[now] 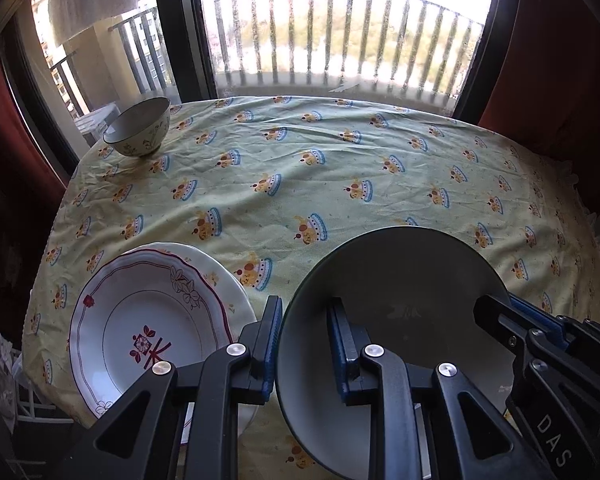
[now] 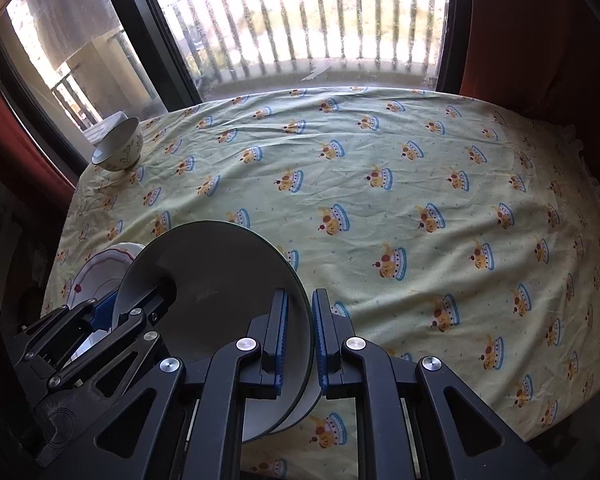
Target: Organize plates and bowls
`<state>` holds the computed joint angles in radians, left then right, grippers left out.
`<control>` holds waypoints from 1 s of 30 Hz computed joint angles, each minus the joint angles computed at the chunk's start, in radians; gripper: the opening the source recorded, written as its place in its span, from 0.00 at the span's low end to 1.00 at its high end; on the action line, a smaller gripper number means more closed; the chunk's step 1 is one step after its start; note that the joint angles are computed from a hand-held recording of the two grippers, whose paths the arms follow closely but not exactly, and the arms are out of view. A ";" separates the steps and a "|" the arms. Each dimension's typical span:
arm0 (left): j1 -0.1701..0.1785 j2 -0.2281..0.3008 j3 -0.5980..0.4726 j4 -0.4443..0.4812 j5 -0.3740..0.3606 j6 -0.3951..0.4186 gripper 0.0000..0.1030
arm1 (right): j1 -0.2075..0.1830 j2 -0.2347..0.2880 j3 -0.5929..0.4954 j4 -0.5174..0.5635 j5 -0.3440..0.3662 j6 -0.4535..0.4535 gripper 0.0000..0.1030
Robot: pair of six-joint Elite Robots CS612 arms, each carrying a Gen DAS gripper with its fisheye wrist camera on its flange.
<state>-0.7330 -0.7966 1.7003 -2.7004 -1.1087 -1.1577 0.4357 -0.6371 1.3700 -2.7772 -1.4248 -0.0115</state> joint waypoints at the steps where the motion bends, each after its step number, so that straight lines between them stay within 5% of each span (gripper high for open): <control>1: -0.001 0.002 -0.002 0.005 -0.003 0.000 0.20 | -0.001 0.000 0.002 0.002 0.001 -0.001 0.15; 25: 0.001 0.046 -0.047 0.108 -0.063 -0.028 0.21 | -0.006 0.036 -0.015 0.055 -0.002 -0.013 0.15; 30: 0.002 0.047 -0.037 0.056 -0.084 -0.008 0.40 | 0.003 0.039 -0.011 0.016 -0.015 -0.037 0.22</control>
<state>-0.7310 -0.7495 1.6634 -2.6444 -1.1922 -1.1662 0.4383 -0.5979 1.3588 -2.7607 -1.4399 -0.0485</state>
